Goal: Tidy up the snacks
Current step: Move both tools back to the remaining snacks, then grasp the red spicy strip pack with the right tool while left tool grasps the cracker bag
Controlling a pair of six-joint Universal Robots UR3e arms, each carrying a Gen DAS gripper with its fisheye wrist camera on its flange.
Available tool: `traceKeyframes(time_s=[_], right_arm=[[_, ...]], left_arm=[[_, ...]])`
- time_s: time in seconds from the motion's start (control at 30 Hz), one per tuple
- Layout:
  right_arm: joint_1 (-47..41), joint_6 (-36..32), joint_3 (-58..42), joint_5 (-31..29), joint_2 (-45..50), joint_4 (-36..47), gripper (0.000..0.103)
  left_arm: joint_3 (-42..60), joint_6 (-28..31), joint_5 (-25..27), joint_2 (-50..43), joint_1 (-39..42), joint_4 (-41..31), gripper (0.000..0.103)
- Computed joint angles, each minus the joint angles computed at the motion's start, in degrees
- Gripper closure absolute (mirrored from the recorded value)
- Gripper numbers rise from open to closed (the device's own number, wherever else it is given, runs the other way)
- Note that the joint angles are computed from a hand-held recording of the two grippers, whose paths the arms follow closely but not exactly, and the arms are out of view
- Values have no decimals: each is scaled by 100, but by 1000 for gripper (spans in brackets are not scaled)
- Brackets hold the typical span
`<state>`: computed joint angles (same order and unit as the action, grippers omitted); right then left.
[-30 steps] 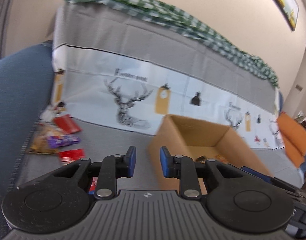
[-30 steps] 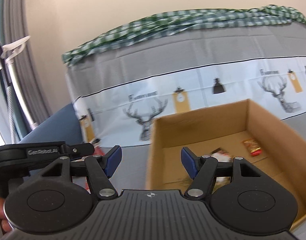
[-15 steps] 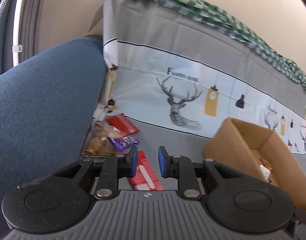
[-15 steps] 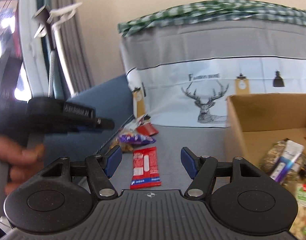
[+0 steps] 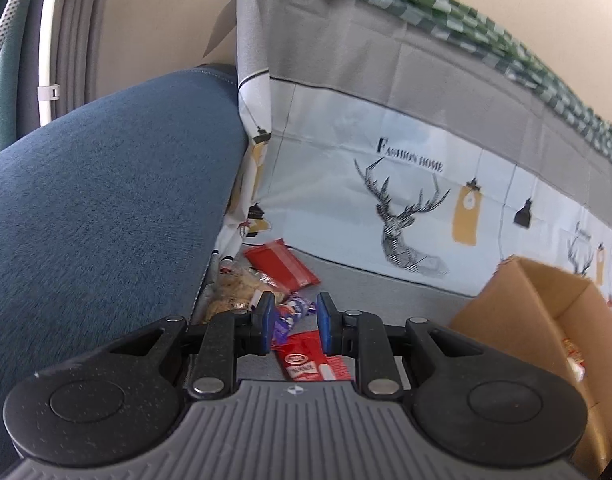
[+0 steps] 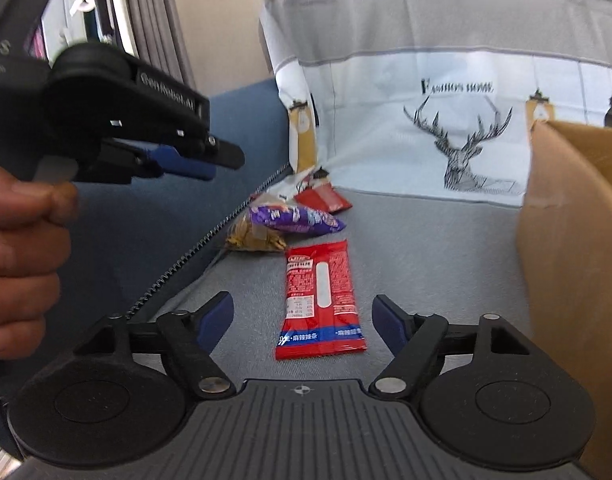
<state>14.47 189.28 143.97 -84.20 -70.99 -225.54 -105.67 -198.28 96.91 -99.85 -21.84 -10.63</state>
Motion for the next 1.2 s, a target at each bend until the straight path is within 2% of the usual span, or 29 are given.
traceKeyframes(time_s=[0.1, 0.13, 0.17, 0.2, 0.27, 0.33, 0.47, 0.53, 0.67, 0.73, 0.8, 0.87, 0.9, 0.97, 1.03, 1.2], right_arm=[[139, -4, -445, -231, 317, 283, 21], [144, -9, -549, -254, 414, 321, 21], [146, -5, -657, -271, 508, 367, 20], [153, -7, -760, -317, 593, 419, 19], [170, 7, -969, -433, 753, 527, 19], [110, 53, -1131, -387, 875, 658, 19], [105, 26, -1390, -364, 1090, 896, 19], [185, -42, -1488, -494, 1183, 909, 19], [197, -131, -1454, -527, 1158, 901, 21], [229, -182, -1440, -616, 1164, 878, 27], [250, -208, -1417, -706, 1182, 814, 39], [207, -220, -1349, -680, 1210, 669, 43], [173, -223, -1299, -627, 1204, 608, 45], [154, -241, -1196, -605, 1206, 456, 48], [173, -228, -1089, -635, 1174, 355, 53], [111, -364, -603, -516, 824, 329, 54]], left_arm=[[307, 172, 31, -320, 22, -145, 77], [383, 227, 60, -418, 24, -142, 71], [492, 269, 150, -530, -3, -147, 58], [624, 299, 281, -662, -42, -119, 51], [819, 330, 280, -871, -28, -71, 46], [1248, 417, 415, -1159, -96, -362, 44], [2295, 918, 1041, -1918, -413, -1073, 31], [2750, 1177, 1344, -2270, -554, -1394, 29], [3405, 1532, 1782, -2856, -687, -1803, 31], [3506, 1649, 1815, -2985, -670, -1902, 37], [3435, 1718, 1797, -2999, -628, -1846, 40], [3353, 1719, 1793, -2972, -626, -1758, 48], [3311, 1675, 1792, -2932, -623, -1762, 51], [3257, 1490, 1799, -2830, -602, -1837, 74], [3109, 1180, 1612, -2608, -513, -1947, 76], [2526, 719, 1027, -1972, -443, -2058, 79]])
